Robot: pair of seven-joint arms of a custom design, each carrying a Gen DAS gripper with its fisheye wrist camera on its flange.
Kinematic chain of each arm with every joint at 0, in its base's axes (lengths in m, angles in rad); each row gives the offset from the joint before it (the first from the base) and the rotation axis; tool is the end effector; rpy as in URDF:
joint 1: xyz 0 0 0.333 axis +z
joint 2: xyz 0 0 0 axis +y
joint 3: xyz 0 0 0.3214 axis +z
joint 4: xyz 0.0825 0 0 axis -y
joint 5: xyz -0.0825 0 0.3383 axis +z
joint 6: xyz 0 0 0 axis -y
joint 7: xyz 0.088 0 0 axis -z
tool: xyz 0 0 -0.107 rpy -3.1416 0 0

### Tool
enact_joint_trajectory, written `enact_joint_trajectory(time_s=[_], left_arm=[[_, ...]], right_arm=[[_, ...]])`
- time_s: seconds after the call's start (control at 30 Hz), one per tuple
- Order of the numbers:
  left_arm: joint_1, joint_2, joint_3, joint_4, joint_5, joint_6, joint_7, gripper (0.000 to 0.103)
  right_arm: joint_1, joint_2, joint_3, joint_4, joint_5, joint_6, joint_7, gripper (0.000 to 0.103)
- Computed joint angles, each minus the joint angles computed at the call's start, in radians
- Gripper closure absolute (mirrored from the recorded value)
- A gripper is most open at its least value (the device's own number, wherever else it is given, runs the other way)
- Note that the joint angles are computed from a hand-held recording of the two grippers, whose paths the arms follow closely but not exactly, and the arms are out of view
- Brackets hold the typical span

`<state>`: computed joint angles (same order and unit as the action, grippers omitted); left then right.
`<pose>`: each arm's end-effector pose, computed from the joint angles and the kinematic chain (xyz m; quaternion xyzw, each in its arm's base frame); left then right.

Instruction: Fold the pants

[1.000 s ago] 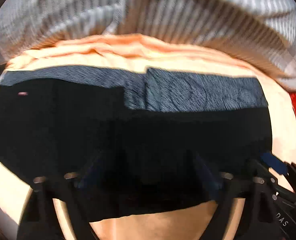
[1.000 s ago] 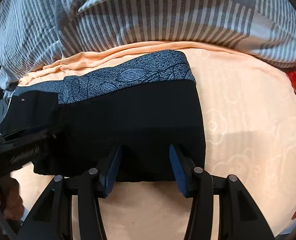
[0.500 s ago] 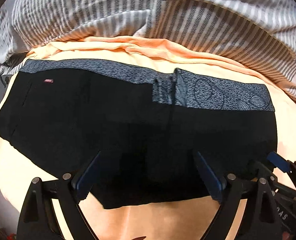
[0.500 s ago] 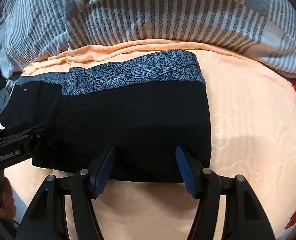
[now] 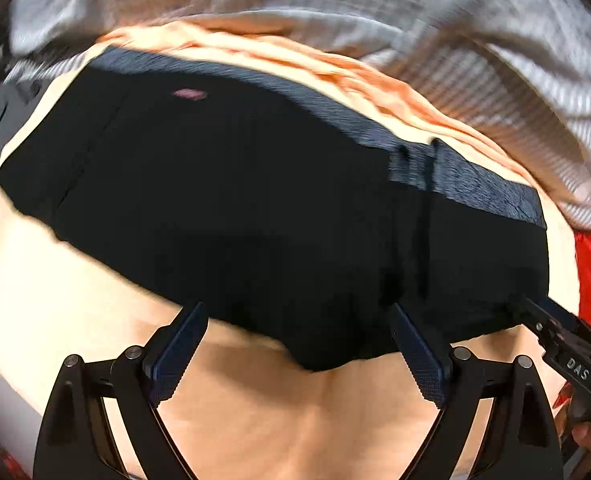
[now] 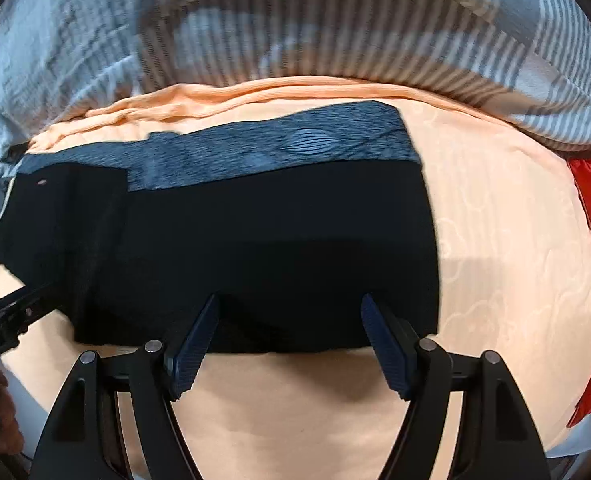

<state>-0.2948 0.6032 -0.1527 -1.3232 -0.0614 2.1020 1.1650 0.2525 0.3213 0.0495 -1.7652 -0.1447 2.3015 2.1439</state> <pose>0.6419 -0.2819 0.4243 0.7092 -0.6957 0.1093 0.0333 0.5972 0.1796 0.4314 -0.6322 0.7656 -0.0847 0.0836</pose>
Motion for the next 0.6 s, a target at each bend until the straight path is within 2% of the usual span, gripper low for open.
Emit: enact_joint_trajectory(time_s=[0.27, 0.43, 0.6], left_arm=[[0.108, -0.193, 0.044, -0.306, -0.043, 0.208, -0.044, 0.010], [0.177, -0.189, 0.048, -0.347, -0.108, 0.283, -0.072, 0.010], [0.229, -0.146, 0.028, -0.352, -0.179, 0.362, -0.029, 0.011]], right_arm=[[0.046, 0.038, 0.038, 0.081, 0.024, -0.034, -0.057, 0.026], [0.085, 0.141, 0.034, 0.197, -0.002, -0.046, -0.074, 0.026], [0.104, 0.209, 0.021, 0.264, -0.018, -0.105, -0.066, 0.027]])
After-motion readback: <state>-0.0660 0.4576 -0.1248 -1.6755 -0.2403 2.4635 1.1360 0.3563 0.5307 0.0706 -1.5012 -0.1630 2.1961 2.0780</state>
